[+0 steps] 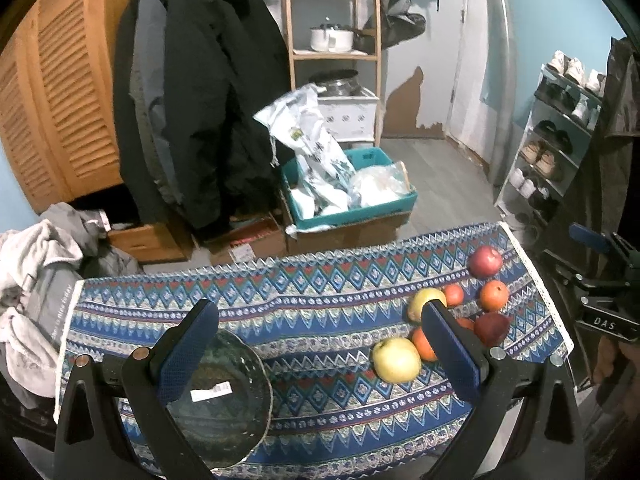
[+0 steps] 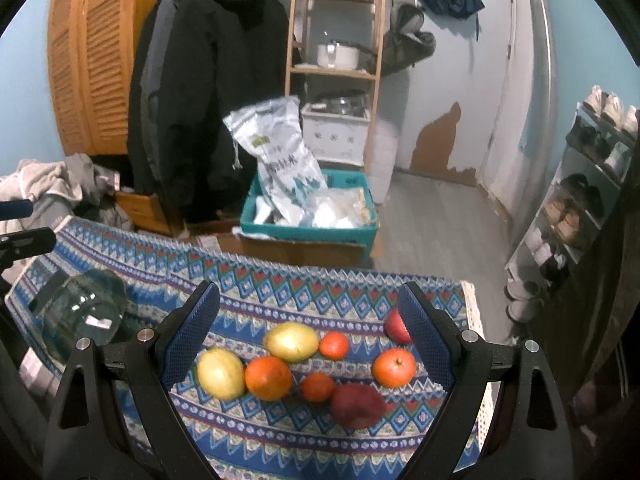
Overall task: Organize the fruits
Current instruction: 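Move the left tool to the large yellow-green pear while the right tool approaches the large dark red apple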
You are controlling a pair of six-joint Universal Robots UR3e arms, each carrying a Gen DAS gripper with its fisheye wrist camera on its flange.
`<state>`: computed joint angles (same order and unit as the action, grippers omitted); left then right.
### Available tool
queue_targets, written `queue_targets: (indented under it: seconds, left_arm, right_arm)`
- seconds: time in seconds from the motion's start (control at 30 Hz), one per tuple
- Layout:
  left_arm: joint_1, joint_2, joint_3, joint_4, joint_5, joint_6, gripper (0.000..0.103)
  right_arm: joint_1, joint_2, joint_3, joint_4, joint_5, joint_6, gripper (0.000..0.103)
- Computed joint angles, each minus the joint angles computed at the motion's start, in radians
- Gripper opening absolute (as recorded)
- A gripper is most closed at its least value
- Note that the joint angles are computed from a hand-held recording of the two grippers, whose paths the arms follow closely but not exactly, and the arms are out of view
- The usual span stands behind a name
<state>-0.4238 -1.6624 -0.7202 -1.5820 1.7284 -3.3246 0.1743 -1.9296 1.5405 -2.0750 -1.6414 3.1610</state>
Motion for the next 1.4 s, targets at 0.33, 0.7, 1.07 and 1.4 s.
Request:
queue_targets:
  seconds: [0.33, 0.7, 1.07, 1.4]
  left_arm:
    - [-0.041, -0.056, -0.079, 0.034, -0.023, -0.008, 0.102]
    - [-0.089, -0.158, -0.138, 0.072, -0.029, -0.006, 0.102]
    - [-0.107, -0.283, -0.148, 0.083, -0.095, 0.001, 0.102]
    - [-0.102, -0.354, -0.195, 0.114, -0.153, 0.008, 0.102]
  right_arm:
    - [-0.148, -0.033, 0.051, 0.131, 0.083, -0.031, 0.089]
    - [-0.274, -0.040, 0.167, 0.204, 0.128, -0.090, 0.089]
    - [-0.302, 0.045, 0.250, 0.224, 0.122, -0.124, 0.089]
    - [-0.267, 0.132, 0.282, 0.209, 0.089, -0.145, 0.089]
